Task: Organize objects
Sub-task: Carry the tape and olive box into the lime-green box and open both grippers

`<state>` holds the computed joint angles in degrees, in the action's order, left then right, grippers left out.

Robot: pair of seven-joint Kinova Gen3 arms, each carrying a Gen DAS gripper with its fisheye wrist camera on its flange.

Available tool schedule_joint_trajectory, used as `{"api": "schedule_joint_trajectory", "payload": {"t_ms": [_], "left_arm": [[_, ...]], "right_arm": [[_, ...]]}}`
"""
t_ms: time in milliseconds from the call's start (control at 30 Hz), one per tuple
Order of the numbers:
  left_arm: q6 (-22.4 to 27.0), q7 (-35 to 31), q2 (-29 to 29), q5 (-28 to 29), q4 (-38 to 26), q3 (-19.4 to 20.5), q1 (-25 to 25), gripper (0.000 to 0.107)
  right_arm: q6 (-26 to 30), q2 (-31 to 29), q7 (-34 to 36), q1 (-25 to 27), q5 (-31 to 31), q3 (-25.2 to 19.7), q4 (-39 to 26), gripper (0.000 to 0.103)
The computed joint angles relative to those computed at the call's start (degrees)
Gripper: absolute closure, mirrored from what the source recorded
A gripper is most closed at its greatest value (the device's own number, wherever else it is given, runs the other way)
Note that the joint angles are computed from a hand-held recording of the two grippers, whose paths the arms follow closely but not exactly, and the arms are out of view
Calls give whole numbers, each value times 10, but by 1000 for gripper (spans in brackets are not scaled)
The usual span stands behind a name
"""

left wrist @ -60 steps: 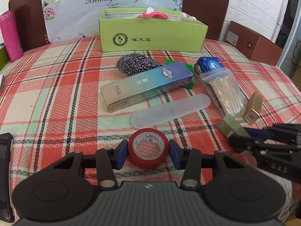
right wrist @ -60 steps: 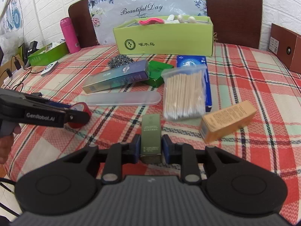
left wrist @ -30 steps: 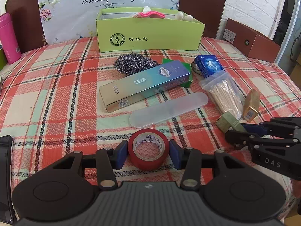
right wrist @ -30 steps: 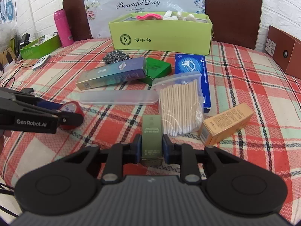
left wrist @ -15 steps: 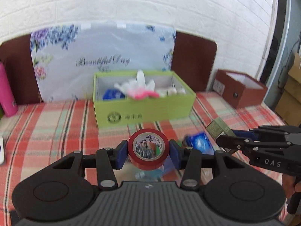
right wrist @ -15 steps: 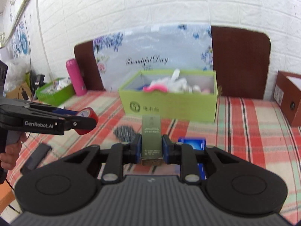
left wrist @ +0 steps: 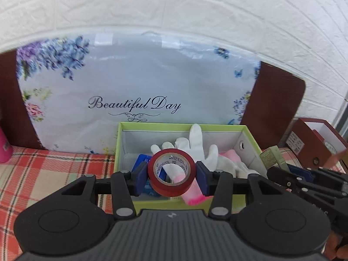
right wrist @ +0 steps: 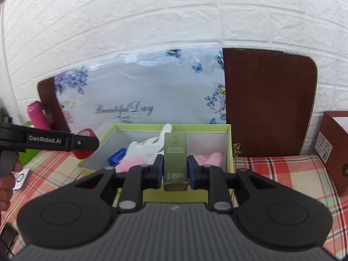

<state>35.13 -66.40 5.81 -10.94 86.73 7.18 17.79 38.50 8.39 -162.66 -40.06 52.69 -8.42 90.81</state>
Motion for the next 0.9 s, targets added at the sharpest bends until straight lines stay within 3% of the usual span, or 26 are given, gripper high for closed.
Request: {"api": "schedule_joint_trajectory", "payload": {"t_ms": [333, 400, 433, 467, 533, 633, 767, 900], "left_arm": [[3, -54, 97, 53, -79, -4, -9, 58], [-18, -45, 100, 49, -71, -4, -8, 58], [-39, -27, 97, 36, -58, -20, 7, 50], [-60, -3, 95, 14, -47, -46, 33, 28], [-85, 43, 88, -33, -31, -99, 83, 8], [-101, 113, 84, -101, -16, -159, 143, 5], [-99, 158, 69, -149, -1, -119, 117, 4], [-86, 205, 49, -205, 12, -110, 129, 4]], "right_arm": [[-36, 79, 48, 11, -38, 52, -47, 81], [-43, 89, 55, 6, -41, 62, -50, 80], [-52, 93, 65, 8, -45, 64, -49, 80], [-65, 93, 69, 14, -40, 58, -43, 76], [-81, 93, 49, -5, -11, 79, -29, 36], [-96, 89, -10, -53, 55, 126, -3, 8], [-89, 81, -19, -36, 71, 97, 3, 1], [-68, 64, -43, -40, 96, 82, 10, 0]]}}
